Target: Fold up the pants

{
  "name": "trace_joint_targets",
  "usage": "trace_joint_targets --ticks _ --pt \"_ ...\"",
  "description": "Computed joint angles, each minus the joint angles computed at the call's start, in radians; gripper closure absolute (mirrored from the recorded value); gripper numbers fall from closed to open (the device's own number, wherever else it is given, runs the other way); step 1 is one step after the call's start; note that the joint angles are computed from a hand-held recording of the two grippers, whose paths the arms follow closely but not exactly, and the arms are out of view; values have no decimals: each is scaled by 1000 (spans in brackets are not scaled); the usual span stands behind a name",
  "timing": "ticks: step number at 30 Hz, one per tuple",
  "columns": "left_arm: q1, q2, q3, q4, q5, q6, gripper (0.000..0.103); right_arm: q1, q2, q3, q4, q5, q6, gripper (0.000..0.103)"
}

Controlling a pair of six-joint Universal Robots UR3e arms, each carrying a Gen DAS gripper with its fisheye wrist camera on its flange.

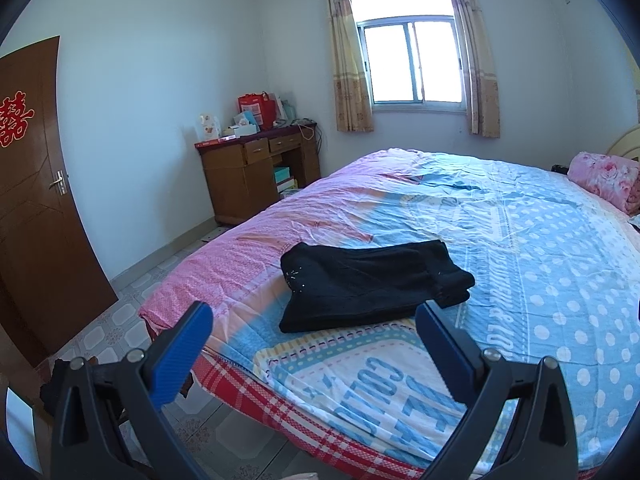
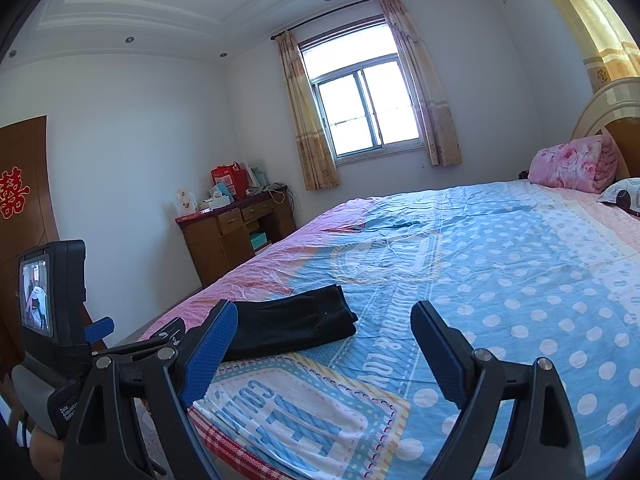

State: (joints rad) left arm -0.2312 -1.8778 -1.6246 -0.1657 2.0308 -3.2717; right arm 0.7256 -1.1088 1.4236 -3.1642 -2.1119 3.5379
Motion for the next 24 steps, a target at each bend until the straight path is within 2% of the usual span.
trace_joint_targets --ticks 19,24 --pt "5 2 -5 8 -6 10 0 -4 0 2 8 2 9 13" --pt "-18 -19 -2 44 35 36 0 -4 0 6 11 1 15 13"
